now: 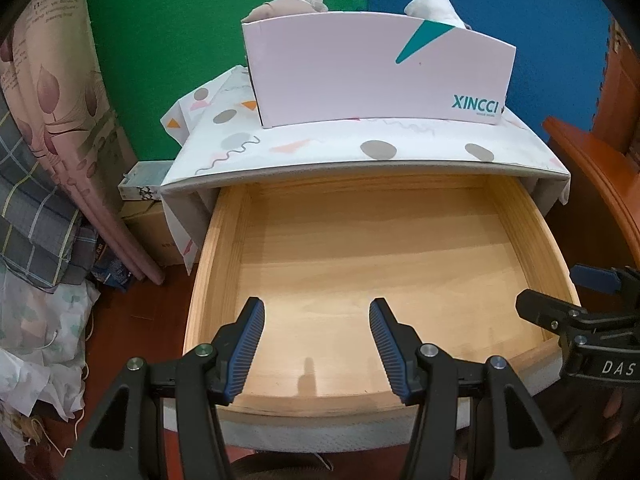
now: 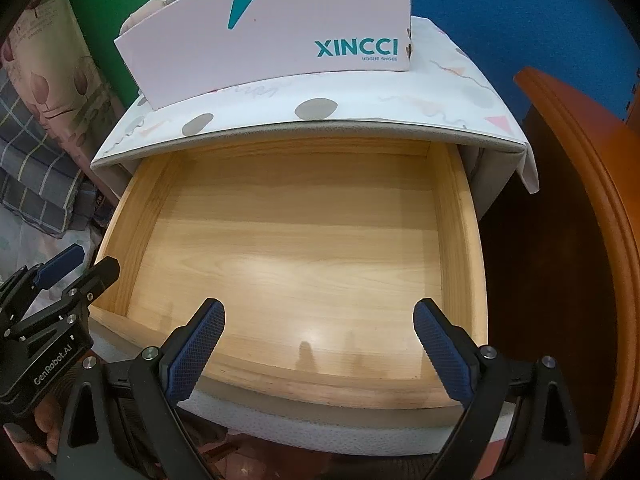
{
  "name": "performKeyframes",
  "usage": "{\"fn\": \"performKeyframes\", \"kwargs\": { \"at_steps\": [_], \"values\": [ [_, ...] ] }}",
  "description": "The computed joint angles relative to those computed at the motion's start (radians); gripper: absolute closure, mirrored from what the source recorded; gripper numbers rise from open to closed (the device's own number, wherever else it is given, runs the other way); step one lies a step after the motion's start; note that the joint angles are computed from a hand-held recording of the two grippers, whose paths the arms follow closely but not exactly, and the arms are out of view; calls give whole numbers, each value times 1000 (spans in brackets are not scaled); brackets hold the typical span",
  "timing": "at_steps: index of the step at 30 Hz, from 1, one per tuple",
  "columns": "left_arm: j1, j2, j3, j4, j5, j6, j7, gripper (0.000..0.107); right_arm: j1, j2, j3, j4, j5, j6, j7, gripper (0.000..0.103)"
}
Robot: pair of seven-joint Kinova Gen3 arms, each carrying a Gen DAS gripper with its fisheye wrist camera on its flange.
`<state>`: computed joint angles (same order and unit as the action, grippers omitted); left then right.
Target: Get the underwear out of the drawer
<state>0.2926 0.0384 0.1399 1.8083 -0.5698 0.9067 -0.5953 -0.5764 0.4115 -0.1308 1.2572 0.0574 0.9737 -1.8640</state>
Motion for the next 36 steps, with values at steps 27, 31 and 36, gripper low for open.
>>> {"fn": "performKeyframes", "kwargs": {
  "at_steps": [27, 31, 36],
  "values": [
    [13, 17, -3, -13, 5, 21, -15, 51, -10, 14, 1, -14, 5, 24, 4, 9],
    [12, 17, -4, -11, 9, 19, -23, 51, -9, 15, 2, -16, 4, 25, 5, 9],
    [14, 18, -4, -12, 9, 19, -34, 51, -10, 15, 2, -15, 5, 23, 4, 9]
  ]
}}
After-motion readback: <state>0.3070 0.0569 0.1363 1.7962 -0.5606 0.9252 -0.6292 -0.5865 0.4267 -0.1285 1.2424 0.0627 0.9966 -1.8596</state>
